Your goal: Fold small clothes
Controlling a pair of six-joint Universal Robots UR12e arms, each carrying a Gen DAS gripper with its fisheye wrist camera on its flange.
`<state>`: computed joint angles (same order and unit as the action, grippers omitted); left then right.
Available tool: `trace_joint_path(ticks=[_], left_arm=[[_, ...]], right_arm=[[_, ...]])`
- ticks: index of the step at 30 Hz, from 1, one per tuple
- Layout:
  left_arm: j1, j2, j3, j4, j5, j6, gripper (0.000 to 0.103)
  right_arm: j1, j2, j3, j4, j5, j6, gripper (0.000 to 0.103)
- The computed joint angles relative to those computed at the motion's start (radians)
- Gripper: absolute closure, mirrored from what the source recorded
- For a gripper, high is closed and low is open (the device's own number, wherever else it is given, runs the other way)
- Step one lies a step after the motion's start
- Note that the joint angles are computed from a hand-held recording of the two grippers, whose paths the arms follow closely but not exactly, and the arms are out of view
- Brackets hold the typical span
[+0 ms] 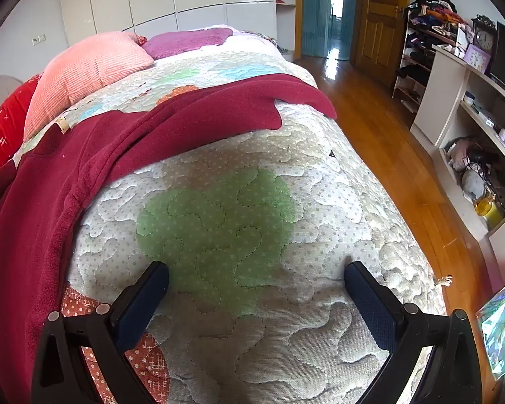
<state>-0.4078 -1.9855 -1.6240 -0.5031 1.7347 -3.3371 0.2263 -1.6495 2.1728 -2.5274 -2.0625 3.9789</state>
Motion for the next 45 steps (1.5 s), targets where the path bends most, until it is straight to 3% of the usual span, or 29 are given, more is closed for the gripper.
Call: trace_joint_path(ticks=[5,9,11,19,25,29,45], left_arm=[[-0.001,0.011,-0.002,-0.027,-0.001,-0.011,0.0],[-0.01,0.056,-0.043,-0.036,-0.011,0.017,0.001],[-0.016,0.101,-0.1,0.013,-0.031,0.042,0.001],[-0.063,0.176,-0.139,0.053,-0.112,0.059,0.001],[-0.128,0.18,-0.116,0.067,-0.073,0.119,0.001],[-0.138,0.188,-0.129,0.093,-0.079,0.147,0.001],[-0.15,0.177,-0.125,0.091,-0.08,0.139,0.001]], right_arm=[[0.0,0.005,-0.011,0.022,0.002,0.005,0.0],[0.0,-0.033,0.01,-0.013,0.065,-0.021,0.0],[0.029,-0.05,0.02,-0.044,0.039,-0.043,0.0],[0.177,-0.111,-0.005,-0.032,-0.039,-0.015,0.0],[0.256,-0.051,-0.093,-0.055,-0.054,-0.064,0.0],[0.289,-0.001,-0.137,-0.055,-0.088,-0.077,0.0],[0.271,0.08,-0.202,-0.021,-0.079,-0.056,0.0]])
